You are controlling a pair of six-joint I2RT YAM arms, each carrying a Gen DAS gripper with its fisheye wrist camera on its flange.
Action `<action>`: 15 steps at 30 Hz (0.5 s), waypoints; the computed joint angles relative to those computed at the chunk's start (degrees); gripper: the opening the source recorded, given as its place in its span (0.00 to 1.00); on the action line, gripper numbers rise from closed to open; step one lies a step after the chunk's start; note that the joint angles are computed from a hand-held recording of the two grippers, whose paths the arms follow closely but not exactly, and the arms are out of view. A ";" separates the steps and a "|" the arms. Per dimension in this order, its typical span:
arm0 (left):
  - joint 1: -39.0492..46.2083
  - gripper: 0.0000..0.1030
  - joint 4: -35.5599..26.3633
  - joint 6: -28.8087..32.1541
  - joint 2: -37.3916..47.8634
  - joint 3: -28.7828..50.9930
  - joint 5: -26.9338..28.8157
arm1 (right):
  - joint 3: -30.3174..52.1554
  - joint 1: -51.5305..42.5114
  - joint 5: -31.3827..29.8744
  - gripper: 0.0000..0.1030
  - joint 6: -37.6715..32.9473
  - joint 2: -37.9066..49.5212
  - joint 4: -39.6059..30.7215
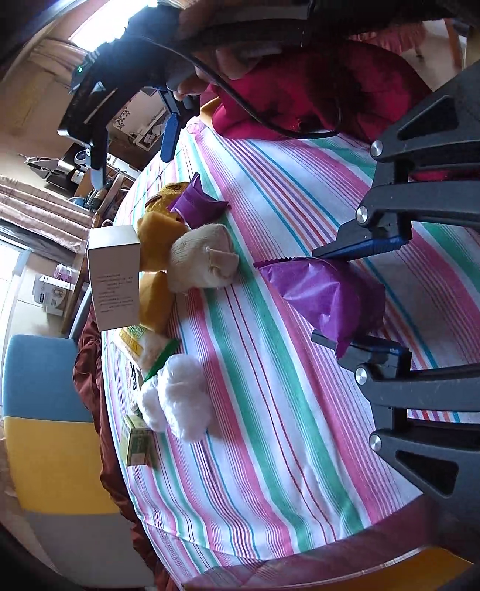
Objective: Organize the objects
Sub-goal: 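Grasp the purple packet with the left tool while the right tool grasps the white box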
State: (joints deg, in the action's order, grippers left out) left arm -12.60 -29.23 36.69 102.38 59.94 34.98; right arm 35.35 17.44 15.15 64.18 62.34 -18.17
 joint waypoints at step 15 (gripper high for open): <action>3.98 0.35 -0.85 2.78 -2.41 -1.80 2.13 | 64.71 0.23 2.26 0.92 -37.03 49.28 -45.10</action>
State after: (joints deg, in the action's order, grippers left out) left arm -8.62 -30.07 39.47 99.97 58.14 37.11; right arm 100.06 17.67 17.42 27.15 111.62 -63.27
